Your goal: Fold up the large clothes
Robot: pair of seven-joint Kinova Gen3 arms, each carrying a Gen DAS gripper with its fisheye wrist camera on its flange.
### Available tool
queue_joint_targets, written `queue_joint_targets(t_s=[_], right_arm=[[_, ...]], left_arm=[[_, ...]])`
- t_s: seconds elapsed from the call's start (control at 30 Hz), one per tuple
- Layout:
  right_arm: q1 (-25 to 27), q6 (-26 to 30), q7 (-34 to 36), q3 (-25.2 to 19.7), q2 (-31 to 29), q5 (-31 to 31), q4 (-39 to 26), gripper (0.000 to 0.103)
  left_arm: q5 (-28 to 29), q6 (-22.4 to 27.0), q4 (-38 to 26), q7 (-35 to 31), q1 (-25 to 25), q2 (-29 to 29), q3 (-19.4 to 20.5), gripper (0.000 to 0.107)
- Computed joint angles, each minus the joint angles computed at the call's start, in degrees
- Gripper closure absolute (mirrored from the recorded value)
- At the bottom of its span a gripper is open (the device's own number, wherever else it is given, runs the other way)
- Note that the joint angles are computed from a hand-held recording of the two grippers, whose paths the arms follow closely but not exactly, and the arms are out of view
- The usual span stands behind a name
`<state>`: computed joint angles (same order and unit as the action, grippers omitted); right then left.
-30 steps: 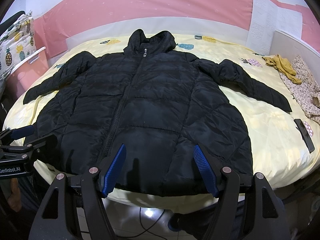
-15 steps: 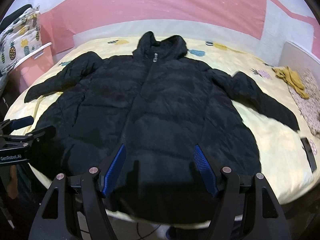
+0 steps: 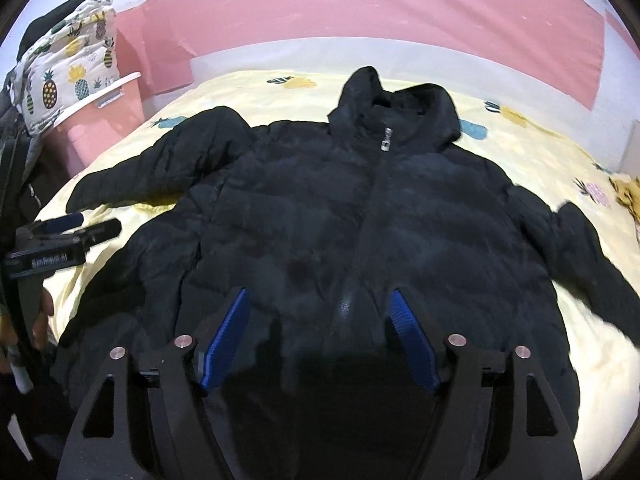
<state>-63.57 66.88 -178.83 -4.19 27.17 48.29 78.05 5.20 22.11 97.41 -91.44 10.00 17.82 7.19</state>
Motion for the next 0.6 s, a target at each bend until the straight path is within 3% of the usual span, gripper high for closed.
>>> queue_joint_targets(t_s=[0.07,0.2,0.33,0.6], right_arm=[[1.4,-1.1,2.2,0.0,0.7,-0.3,-1.1,0.028],[2.9,-3.2,5.0,0.8,1.5,-1.0,-2.1,0.028],[4.5,-4.7,7.7,1.5,2.5,-2.6,-3.1,0.028],[6.3,-7.1,9.9,3.0,3.4,-5.3,-2.6,0.028]], left_arm=[[1.2,0.5,-2.0,-0.4,-1.7,1.9,-0.3,0.005],[-1.1,1.8,-6.6,5.8,-0.1,5.7,-5.5,0.005],[2.8,4.5,-11.1,5.8,-7.4,9.7,-1.5,0.005],[6.5,6.8,-17.1,11.5,-11.1,15.6,-2.9,0.009]])
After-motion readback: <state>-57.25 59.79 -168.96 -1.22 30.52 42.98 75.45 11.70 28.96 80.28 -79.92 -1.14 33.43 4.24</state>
